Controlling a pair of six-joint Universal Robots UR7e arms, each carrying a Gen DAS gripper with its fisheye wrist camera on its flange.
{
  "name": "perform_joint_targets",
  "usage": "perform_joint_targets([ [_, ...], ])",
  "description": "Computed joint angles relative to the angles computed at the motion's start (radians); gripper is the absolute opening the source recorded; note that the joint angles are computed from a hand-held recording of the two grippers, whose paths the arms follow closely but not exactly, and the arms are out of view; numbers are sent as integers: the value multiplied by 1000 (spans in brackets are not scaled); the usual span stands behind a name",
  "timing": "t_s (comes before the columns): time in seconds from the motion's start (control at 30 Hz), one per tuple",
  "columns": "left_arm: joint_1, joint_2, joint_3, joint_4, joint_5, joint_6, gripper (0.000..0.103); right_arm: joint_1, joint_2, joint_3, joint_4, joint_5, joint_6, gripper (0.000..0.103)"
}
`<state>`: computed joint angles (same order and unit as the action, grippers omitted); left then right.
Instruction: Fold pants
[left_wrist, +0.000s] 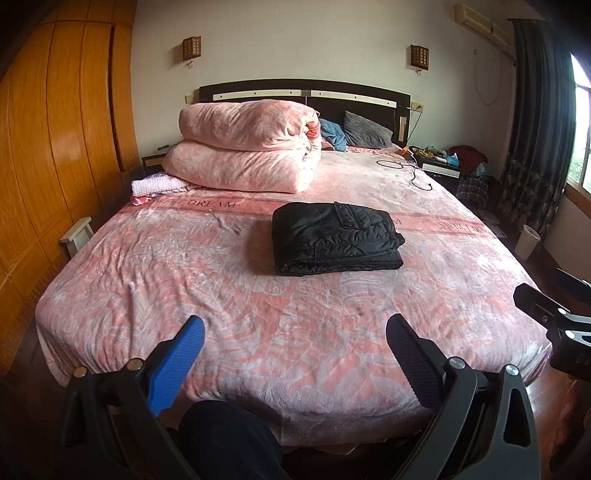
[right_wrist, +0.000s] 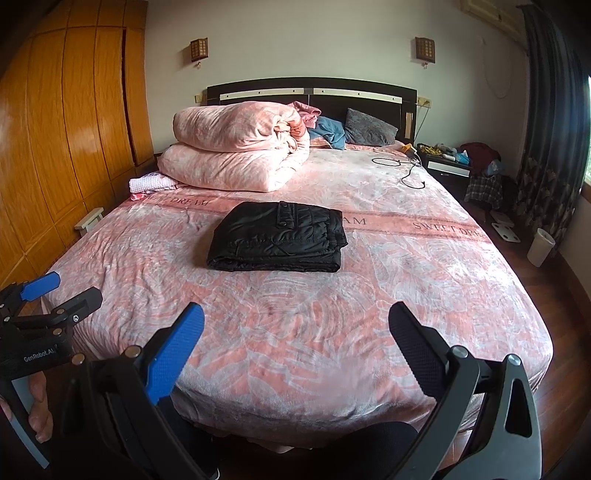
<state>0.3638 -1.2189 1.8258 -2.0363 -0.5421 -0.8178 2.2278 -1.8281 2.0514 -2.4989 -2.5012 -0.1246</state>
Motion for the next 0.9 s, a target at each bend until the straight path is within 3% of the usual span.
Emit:
perform_joint_targets([
  [0.6,1,18,-23,74,19,-47,99,-24,10,5,-20,24,-25,100],
  [0.9,-2,18,-14,11,33,-18,99,-29,11,7,-31,26,-34,100],
])
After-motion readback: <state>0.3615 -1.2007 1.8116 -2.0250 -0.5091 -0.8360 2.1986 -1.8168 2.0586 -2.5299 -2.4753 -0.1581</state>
